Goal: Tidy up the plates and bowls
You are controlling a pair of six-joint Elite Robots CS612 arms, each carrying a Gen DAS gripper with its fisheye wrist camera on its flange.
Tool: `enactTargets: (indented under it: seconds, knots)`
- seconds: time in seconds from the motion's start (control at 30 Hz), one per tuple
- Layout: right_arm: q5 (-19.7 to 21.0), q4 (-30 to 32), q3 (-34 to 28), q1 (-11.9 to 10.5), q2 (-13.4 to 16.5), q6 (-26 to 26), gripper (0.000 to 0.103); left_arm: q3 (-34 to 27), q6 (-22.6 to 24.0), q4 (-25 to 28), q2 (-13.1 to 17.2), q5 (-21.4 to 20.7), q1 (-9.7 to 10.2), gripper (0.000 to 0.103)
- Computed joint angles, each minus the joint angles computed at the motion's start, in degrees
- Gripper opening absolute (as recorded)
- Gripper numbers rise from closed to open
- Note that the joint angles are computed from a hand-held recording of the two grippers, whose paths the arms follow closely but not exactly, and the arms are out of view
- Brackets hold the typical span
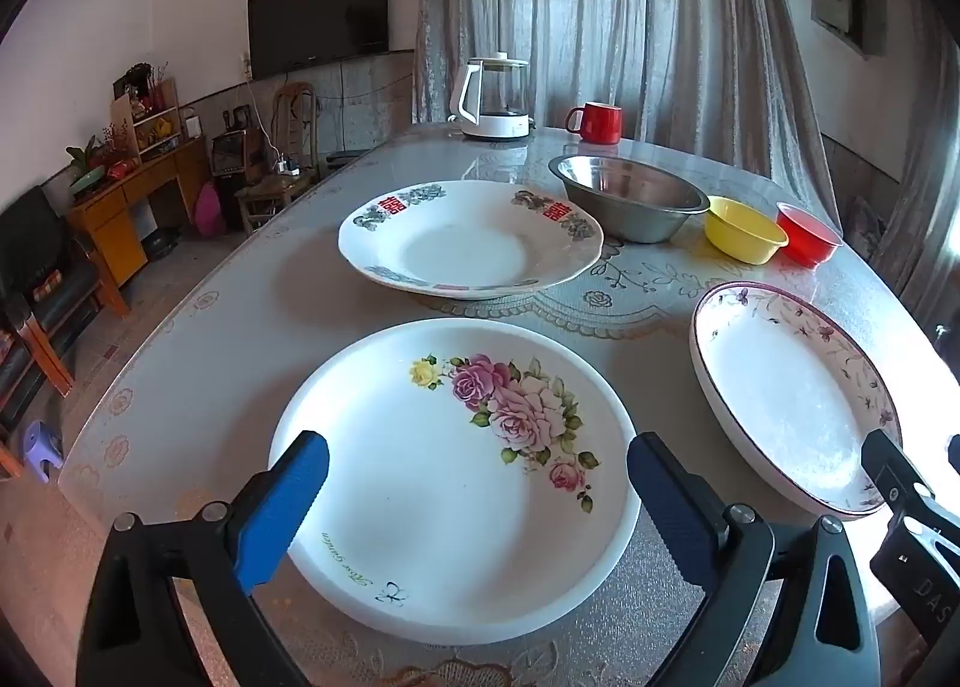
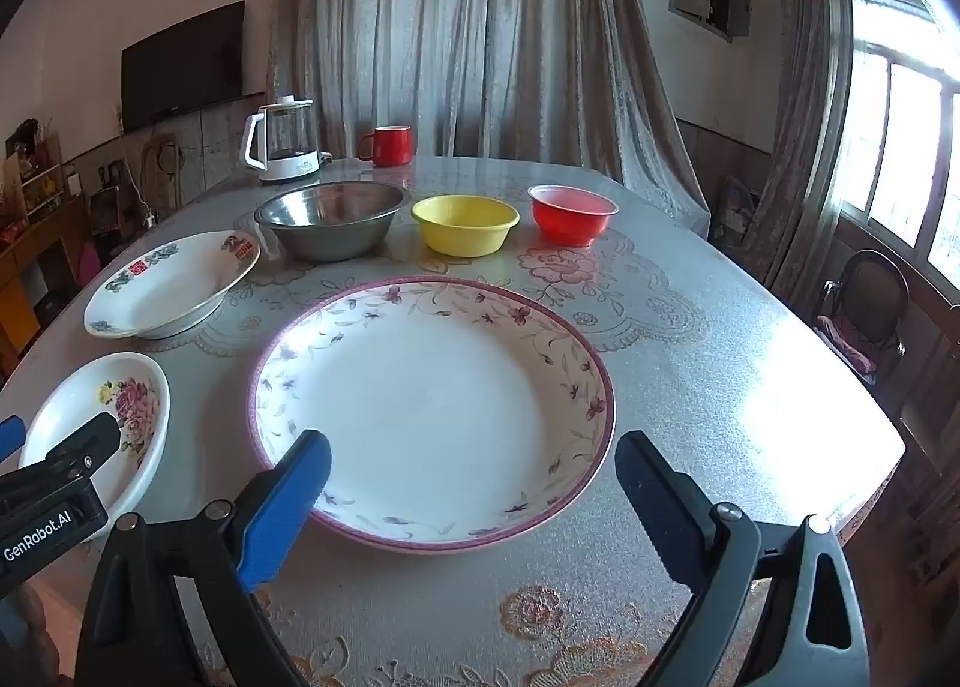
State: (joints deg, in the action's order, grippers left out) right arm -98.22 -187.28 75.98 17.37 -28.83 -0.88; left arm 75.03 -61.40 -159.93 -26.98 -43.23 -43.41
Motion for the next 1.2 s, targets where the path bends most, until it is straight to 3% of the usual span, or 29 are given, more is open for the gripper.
enactTargets:
  seconds: [0.1, 0.13, 0.37, 1.2]
  knots:
    - [0.26, 1.35, -0.04, -0.04, -0.15, 1.03, 0.098, -0.01, 0.58, 0.48, -0.07, 1.85, -0.51, 0.101]
    - [0.6, 1.59, -0.06, -0.19, -0.21, 1.48, 0.098, 0.71, -0.5, -0.81, -0.3, -0.22, -0.07, 0.102]
    - [0.36, -0.42, 0.7, -0.21, -0.4, 1.19, 0.098, 0.22, 0.51, -0.67, -0.09, -0.88, -0.15, 0.103]
    - [0.57, -3.49, 1.51, -0.24, -0.61, 1.16, 0.098, 0.22, 0.14, 0.57, -0.3, 0.65, -0.36, 0.103]
